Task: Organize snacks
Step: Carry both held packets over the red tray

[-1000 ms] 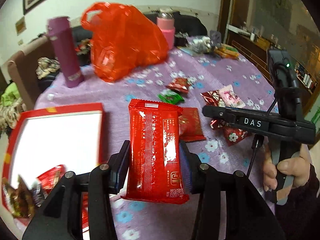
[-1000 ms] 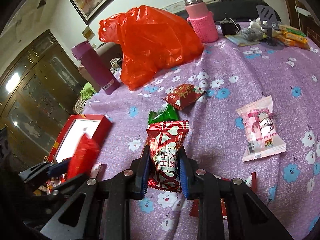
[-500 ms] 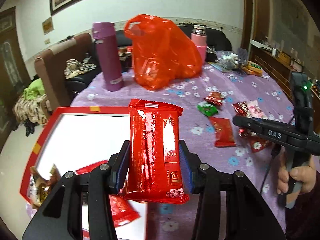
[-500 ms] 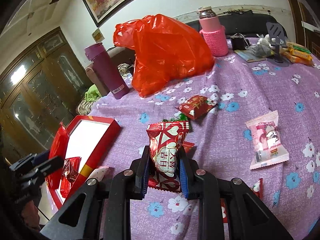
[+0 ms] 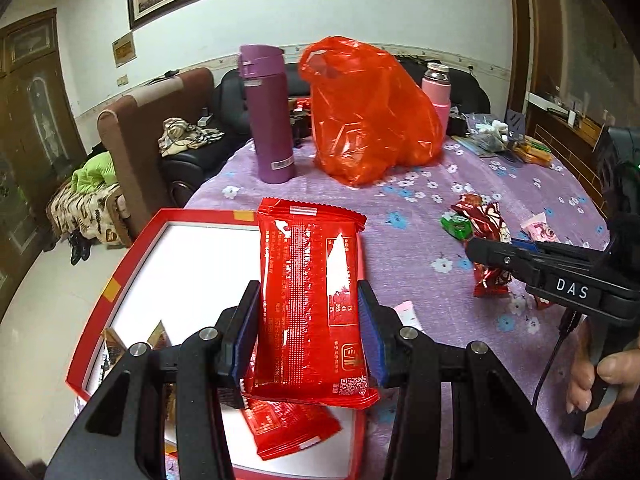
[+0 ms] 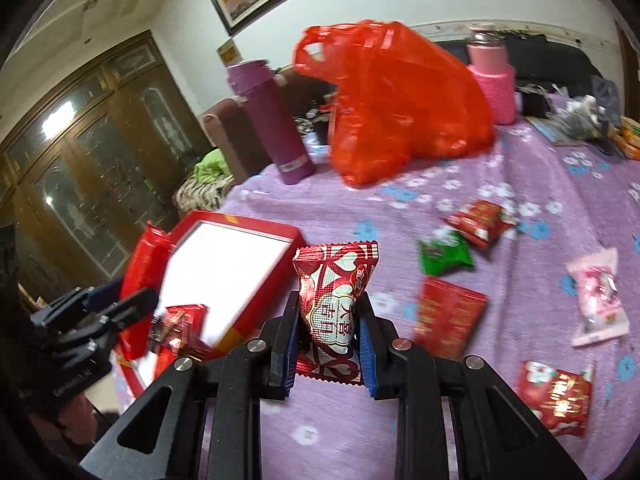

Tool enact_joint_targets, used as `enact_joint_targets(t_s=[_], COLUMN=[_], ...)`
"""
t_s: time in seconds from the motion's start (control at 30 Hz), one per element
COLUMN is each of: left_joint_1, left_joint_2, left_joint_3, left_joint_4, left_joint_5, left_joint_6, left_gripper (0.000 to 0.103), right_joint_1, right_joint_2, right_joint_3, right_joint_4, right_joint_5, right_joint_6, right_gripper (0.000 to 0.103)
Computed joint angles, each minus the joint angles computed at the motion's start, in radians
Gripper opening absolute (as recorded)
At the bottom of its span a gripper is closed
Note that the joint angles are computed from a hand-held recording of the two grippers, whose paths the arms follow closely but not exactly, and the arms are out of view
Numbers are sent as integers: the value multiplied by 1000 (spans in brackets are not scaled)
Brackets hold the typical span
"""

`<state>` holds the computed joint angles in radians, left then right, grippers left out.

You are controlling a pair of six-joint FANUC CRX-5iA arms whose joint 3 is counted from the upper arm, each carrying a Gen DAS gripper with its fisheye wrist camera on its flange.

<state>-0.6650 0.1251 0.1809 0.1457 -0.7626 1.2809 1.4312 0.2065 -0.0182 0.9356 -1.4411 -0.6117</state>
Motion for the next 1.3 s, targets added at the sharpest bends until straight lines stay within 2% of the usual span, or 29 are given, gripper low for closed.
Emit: enact_joint_targets(t_s=[0.17, 0.33, 0.77, 1.3], left_joint_1=[18, 32, 55, 51], left_joint_2=[-6, -11, -1, 10], left_joint_3=[-14, -24, -22, -16], left_joint_4=[10, 17, -13, -29], left_joint_5=[9, 18, 10, -3], left_joint_6=[3, 5, 44, 54], left_gripper=[44, 44, 44, 44], right_joint_1=[-32, -58, -96, -93], right_joint_2=[52, 90, 113, 113], right_joint_3=[71, 110, 90, 78], right_joint_4=[32, 67, 64, 62], right_joint_5=[40, 88, 224, 223], right_joint_6=[64, 68, 32, 25], right_gripper=[25, 25, 25, 26])
